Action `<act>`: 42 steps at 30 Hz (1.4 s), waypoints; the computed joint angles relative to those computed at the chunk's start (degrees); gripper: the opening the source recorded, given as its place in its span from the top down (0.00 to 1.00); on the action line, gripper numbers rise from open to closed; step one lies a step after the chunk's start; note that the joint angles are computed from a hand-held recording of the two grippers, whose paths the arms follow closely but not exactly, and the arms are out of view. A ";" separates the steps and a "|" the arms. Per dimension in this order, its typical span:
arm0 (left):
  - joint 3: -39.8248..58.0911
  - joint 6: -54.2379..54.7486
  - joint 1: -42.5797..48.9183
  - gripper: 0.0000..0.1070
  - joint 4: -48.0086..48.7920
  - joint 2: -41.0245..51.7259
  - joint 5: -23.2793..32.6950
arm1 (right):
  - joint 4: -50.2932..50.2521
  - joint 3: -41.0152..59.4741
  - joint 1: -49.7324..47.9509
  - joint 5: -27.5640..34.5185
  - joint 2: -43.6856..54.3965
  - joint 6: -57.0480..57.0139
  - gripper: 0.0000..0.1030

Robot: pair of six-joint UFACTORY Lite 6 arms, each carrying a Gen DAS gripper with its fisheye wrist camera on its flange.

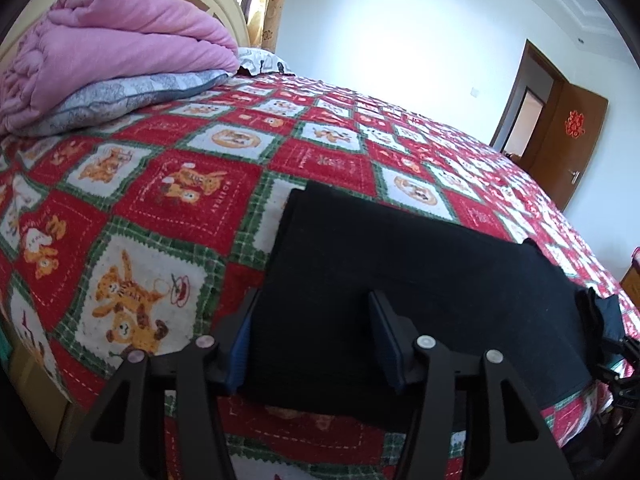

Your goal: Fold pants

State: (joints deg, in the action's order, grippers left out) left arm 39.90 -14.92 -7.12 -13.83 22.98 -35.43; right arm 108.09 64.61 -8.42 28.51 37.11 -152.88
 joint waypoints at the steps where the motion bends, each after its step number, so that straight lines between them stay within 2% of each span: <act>1: -0.32 -1.76 0.62 0.51 2.26 -0.18 -0.19 | -0.04 0.05 -0.10 0.09 0.10 -0.03 0.36; 2: -0.52 -2.25 0.89 0.54 3.00 -0.54 -0.06 | -0.08 0.02 -0.09 0.09 0.06 0.02 0.36; 4: -0.92 -5.25 1.74 0.71 6.48 -1.43 0.10 | -0.06 -0.04 -0.09 0.09 -0.01 0.05 0.36; 7: -0.89 -7.58 1.44 0.76 7.78 -1.97 0.43 | 0.50 -0.21 0.10 0.01 -0.26 -0.13 0.36; 14: -2.27 -15.25 3.07 0.77 13.59 -3.24 -1.46 | -0.86 -0.05 -0.08 -0.16 -0.42 1.27 0.36; 19: -4.51 -19.34 3.79 0.78 18.31 -5.38 -5.29 | -2.11 0.48 -0.86 0.68 -0.91 3.58 0.36; 24: -5.48 -19.24 2.32 0.78 18.66 -9.57 -5.03 | -7.44 1.60 -1.86 0.67 -1.67 10.43 0.36; 29: -5.09 -18.18 -1.08 0.78 17.70 -14.05 -3.69 | -8.44 0.58 -3.56 1.76 -5.44 13.01 0.36; 33: -3.34 -16.95 -4.72 0.78 17.22 -16.06 -2.50 | -14.67 2.47 -5.36 1.27 -7.38 22.44 0.36; 42: 2.54 -10.96 -13.47 0.78 13.87 -17.08 1.94 | -31.53 8.15 -14.92 5.29 -8.45 42.84 0.36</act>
